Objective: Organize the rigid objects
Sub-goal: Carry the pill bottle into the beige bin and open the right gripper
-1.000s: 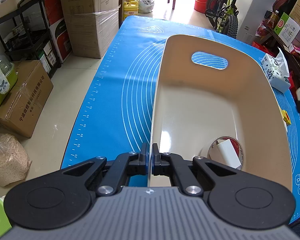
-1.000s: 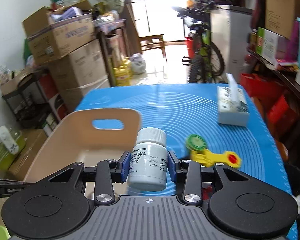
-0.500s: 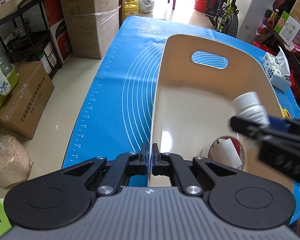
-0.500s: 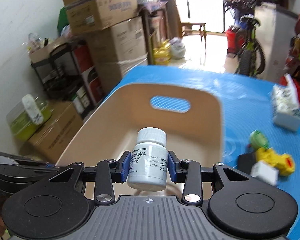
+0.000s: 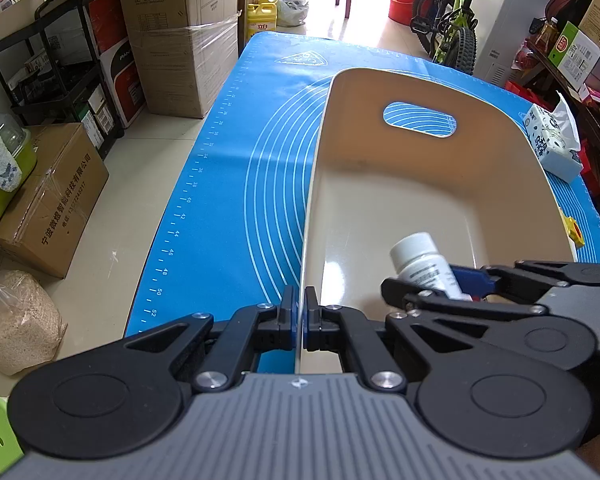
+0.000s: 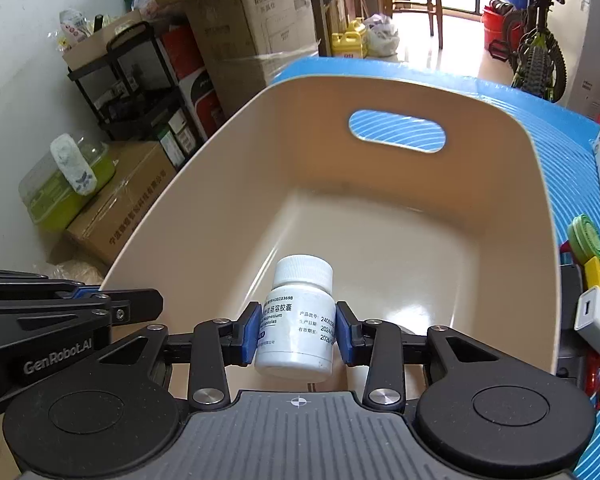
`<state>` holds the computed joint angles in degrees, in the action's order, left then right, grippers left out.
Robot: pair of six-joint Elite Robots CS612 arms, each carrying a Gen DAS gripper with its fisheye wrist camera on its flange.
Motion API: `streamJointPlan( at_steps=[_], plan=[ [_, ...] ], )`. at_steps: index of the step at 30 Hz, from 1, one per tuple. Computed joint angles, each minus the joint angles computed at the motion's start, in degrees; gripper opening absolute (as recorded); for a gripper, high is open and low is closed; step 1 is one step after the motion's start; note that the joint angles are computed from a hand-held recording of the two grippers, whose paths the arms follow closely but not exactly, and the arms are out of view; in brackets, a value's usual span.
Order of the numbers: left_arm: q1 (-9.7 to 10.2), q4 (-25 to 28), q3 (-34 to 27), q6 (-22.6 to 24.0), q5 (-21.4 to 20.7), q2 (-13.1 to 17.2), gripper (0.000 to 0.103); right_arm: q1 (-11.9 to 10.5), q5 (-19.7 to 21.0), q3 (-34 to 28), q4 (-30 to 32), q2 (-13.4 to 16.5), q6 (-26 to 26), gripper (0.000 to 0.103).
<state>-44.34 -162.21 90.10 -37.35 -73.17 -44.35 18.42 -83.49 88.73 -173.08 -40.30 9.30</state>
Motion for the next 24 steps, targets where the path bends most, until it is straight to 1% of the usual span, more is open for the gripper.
streamJointPlan(
  at_steps=[3, 6, 9, 11, 13, 14, 16, 20, 22, 24],
  plan=[
    [0.00, 0.00, 0.00, 0.00, 0.00, 0.00, 0.004, 0.06, 0.96, -0.83, 2.97, 0.10, -1.26, 0.045],
    [0.00, 0.03, -0.01, 0.00, 0.02, 0.00, 0.004, 0.23, 0.82, -1.56, 5.74, 0.14, -2.13, 0.045],
    [0.00, -0.01, 0.00, 0.03, 0.00, 0.01, 0.004, 0.11, 0.99, -2.24, 8.56, 0.17, -1.64, 0.045],
    [0.01, -0.03, 0.00, 0.02, -0.02, 0.01, 0.004, -0.03, 1.46, -2.54, 10.10, 0.19, -1.28, 0.048],
    [0.01, -0.02, -0.02, 0.04, -0.04, 0.02, 0.004, -0.24, 2.15, -2.23, 9.52, 0.12, -0.57, 0.051],
    [0.01, 0.01, -0.02, 0.07, 0.00, 0.02, 0.004, -0.32, 2.29, -2.01, 8.95, 0.07, -0.14, 0.055],
    [0.01, 0.02, -0.03, 0.03, 0.00, 0.02, 0.004, -0.42, 2.46, -1.70, 8.02, 0.00, 0.73, 0.060],
    [0.03, 0.08, -0.02, 0.04, 0.00, 0.01, 0.004, -0.63, 2.38, -0.45, 5.05, -0.46, 0.65, 0.062],
    [0.03, 0.07, -0.03, 0.03, -0.02, 0.01, 0.004, -0.89, 3.02, 0.32, 3.43, -0.81, 0.85, 0.065],
    [0.03, 0.08, -0.03, 0.05, -0.02, 0.01, 0.004, -1.09, 2.76, 1.33, 1.14, -1.30, 1.25, 0.065]
  ],
)
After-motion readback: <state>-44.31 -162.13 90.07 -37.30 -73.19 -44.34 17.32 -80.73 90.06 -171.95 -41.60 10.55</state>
